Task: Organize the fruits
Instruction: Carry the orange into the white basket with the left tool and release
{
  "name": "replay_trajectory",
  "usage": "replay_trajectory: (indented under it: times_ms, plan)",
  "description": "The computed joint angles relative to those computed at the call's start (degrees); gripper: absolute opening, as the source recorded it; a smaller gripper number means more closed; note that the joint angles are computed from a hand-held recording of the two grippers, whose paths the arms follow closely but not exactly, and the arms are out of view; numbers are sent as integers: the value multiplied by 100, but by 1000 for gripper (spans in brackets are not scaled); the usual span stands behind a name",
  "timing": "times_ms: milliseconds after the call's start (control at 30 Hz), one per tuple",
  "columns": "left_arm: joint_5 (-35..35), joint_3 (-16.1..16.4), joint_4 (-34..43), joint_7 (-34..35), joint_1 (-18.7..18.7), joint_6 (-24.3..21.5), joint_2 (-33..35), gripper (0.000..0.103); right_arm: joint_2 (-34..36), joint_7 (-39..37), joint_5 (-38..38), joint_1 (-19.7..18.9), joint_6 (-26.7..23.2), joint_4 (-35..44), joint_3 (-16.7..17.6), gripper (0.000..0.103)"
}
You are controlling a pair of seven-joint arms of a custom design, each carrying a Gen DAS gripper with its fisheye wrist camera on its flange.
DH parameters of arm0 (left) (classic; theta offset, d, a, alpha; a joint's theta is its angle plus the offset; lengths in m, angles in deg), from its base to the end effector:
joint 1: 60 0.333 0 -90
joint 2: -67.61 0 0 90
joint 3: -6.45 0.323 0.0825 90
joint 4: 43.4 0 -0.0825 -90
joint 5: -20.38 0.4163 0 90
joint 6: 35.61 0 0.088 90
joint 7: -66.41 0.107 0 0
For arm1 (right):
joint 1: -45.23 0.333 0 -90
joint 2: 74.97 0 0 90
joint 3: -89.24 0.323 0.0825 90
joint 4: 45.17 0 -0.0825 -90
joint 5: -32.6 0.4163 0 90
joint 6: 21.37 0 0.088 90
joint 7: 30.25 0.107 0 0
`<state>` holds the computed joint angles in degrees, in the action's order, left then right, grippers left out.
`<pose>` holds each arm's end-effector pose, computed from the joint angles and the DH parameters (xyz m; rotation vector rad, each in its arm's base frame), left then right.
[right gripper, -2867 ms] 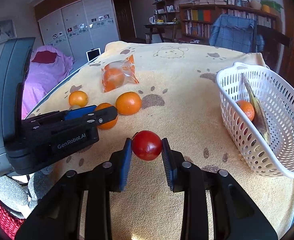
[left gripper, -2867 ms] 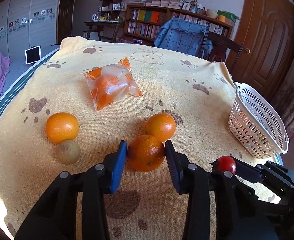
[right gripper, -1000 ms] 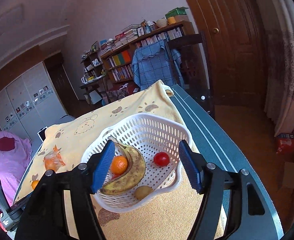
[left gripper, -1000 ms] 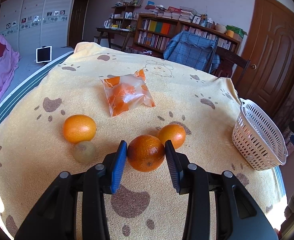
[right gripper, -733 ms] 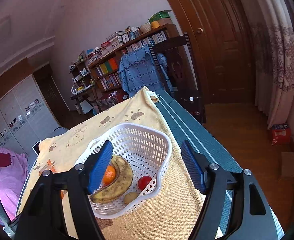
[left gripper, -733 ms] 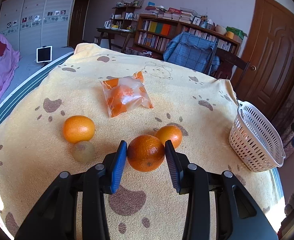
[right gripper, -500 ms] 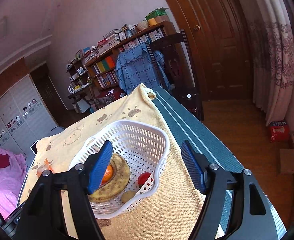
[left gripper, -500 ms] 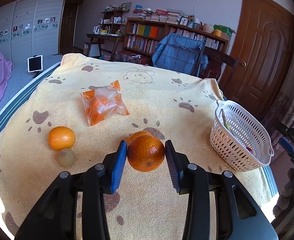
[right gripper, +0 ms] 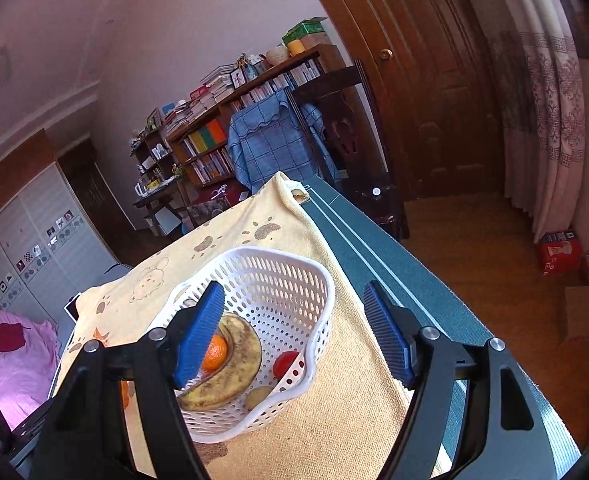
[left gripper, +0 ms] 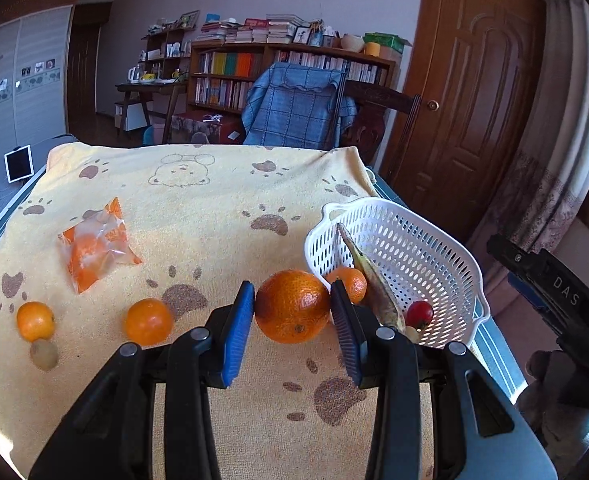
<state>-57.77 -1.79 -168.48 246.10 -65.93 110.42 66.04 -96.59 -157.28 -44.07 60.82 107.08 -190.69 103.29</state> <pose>0.5681 -0.1305 0.4231 -1.0332 2.4022 -1.3685 0.4125 0.2019 0.4163 -0.5196 2.1211 -1.0242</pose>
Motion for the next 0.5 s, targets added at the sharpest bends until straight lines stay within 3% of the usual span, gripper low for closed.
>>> replay_trajectory:
  times_ms: [500]
  plan:
    - [94,-185,-6,-30,-394,-259,-94,40,-252,456,137,18,-374,-211,125,74]
